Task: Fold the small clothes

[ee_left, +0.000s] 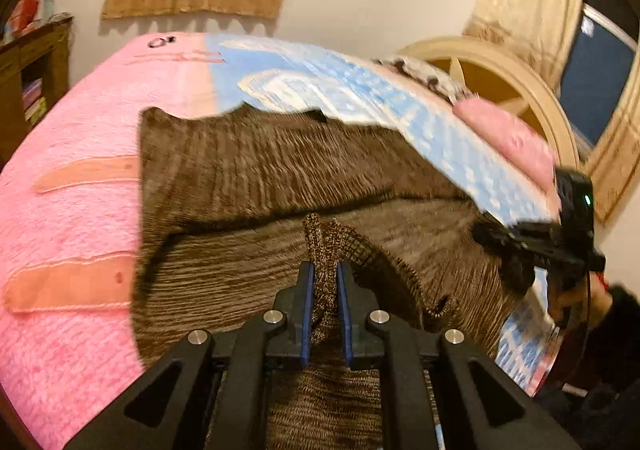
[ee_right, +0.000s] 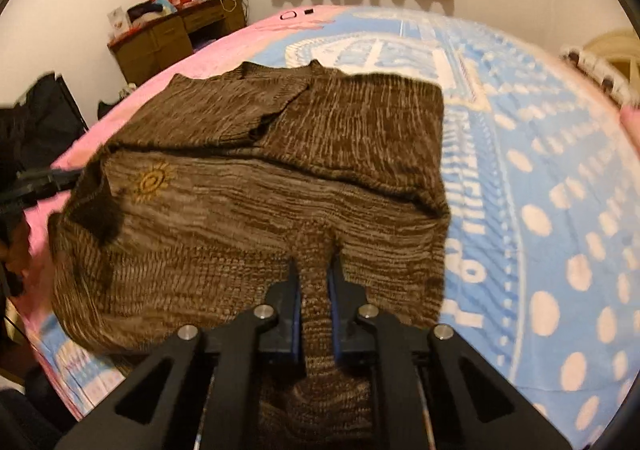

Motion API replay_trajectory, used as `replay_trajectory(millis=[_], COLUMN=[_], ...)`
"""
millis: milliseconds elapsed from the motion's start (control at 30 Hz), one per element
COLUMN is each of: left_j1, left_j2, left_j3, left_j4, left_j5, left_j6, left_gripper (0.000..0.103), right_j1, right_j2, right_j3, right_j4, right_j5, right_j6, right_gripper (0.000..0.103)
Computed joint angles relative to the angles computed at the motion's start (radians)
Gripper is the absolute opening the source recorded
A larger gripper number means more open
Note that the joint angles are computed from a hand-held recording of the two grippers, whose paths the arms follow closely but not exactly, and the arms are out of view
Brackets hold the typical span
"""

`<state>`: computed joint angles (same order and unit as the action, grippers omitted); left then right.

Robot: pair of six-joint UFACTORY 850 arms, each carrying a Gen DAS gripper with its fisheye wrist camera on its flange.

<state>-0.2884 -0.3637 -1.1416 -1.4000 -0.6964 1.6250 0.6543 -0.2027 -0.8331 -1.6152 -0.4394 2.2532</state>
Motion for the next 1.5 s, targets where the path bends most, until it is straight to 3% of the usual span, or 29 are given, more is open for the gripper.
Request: replay_trajectory(millis=[133,400,567,833,933,1033,1067,1133,1200,1233,1267,1300,1433,1500], left_j1=[0.042,0.069,0.042,0.003,-0.009,-0.03,-0.033,-0.017,-0.004,-0.002,-0.002,-0.001,0.011,0.019], left_j2=[0.037,0.058,-0.012,-0.228,-0.321,-0.436,-0.47,-0.515,-0.52,-0.52,-0.515,-0.509,-0.451,-0.392], left_j3=[0.017,-0.049,-0.159,-0.412,-0.498,-0.61,-0.638,-0.694,-0.703,-0.703,-0.696,-0.691,-0.652,-0.593], left_j4=[-0.096,-0.273,-0.316,-0.303,-0.223,0.072,0.177,0.279,0.26,0.263,0.258,0.259,0.28,0.279], left_j5=[-0.023,-0.019,0.048,0.187,0.261,0.348,0.359,0.289,0.257,0.251,0.251,0.249,0.275,0.288], left_j6=[0.012,0.08,0.08,-0.023,-0.143,-0.445,-0.55,-0.728,-0.758,-0.765,-0.759,-0.759,-0.808,-0.79], left_gripper=[0.01,0.01,0.01,0.01,0.01,0.01,0.01,0.01,0.012,0.013,0.013,0.013,0.014,0.014], right_j1=[0.033,0.049,-0.01,-0.154,-0.208,-0.259,-0.27,-0.297,-0.3,-0.299,-0.297,-0.294,-0.243,-0.209], right_j2=[0.078,0.155,0.117,-0.033,-0.12,-0.241,-0.278,-0.33,-0.296,-0.277,-0.267,-0.249,-0.112,-0.025], right_j3=[0.045,0.007,-0.073,-0.238,-0.299,-0.388,-0.418,-0.451,-0.424,-0.399,-0.383,-0.36,-0.212,-0.136], right_j4=[-0.095,-0.136,-0.156,-0.208,-0.194,-0.053,0.038,0.158,0.116,0.033,-0.013,-0.055,-0.251,-0.212], right_j5=[-0.073,-0.21,-0.203,-0.161,-0.119,-0.056,-0.046,0.02,0.028,0.029,0.018,0.01,-0.162,-0.219], right_j6=[0.132,0.083,0.013,0.011,0.042,-0.075,-0.164,-0.272,-0.213,-0.121,-0.069,-0.016,0.309,0.335], right_gripper=[0.013,0.013,0.012,0.012,0.013,0.015,0.016,0.018,0.019,0.025,0.047,0.056,0.057,0.057])
